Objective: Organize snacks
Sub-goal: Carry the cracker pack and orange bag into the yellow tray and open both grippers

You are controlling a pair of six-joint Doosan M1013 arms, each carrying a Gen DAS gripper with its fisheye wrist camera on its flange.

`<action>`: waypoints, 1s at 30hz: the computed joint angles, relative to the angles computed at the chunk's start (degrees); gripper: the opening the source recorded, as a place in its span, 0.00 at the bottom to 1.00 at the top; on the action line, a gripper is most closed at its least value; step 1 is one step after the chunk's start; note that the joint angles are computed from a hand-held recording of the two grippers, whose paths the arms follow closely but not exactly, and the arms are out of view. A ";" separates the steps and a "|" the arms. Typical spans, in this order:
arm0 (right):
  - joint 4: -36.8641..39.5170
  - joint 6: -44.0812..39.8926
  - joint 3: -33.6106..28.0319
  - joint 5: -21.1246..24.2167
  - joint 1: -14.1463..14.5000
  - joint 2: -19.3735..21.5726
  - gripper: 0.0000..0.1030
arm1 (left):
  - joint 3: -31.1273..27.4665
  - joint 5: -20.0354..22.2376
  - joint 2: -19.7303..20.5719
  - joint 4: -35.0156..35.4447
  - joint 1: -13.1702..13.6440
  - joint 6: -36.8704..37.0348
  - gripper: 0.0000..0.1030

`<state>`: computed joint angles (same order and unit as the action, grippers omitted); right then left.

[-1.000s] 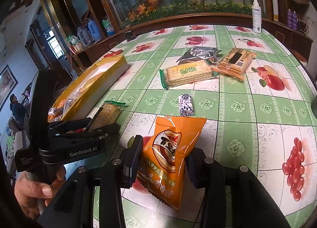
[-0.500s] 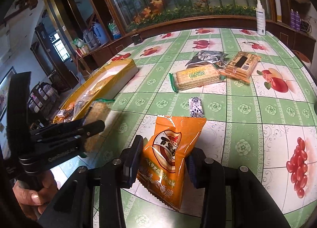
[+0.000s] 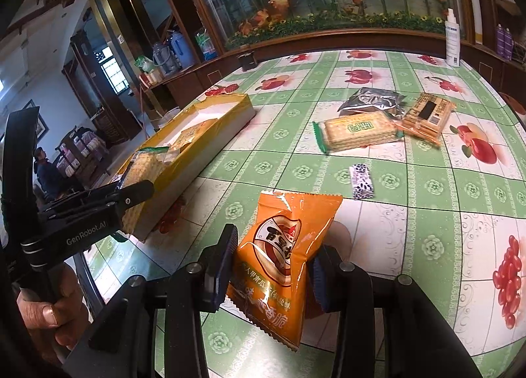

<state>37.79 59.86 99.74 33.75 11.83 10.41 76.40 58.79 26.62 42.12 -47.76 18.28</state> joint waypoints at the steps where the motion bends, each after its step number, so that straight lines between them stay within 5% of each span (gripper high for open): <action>1: -0.10 -0.06 -0.20 0.11 0.21 0.12 0.40 | 0.32 0.09 -0.22 0.06 0.11 -0.26 0.44; 30: 2.44 -5.03 -12.53 5.01 6.98 8.56 0.40 | 7.22 -0.96 -4.64 -0.43 4.38 -8.80 0.44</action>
<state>40.23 54.82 87.21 38.77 18.80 18.97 83.63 57.83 21.98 41.69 -43.38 9.47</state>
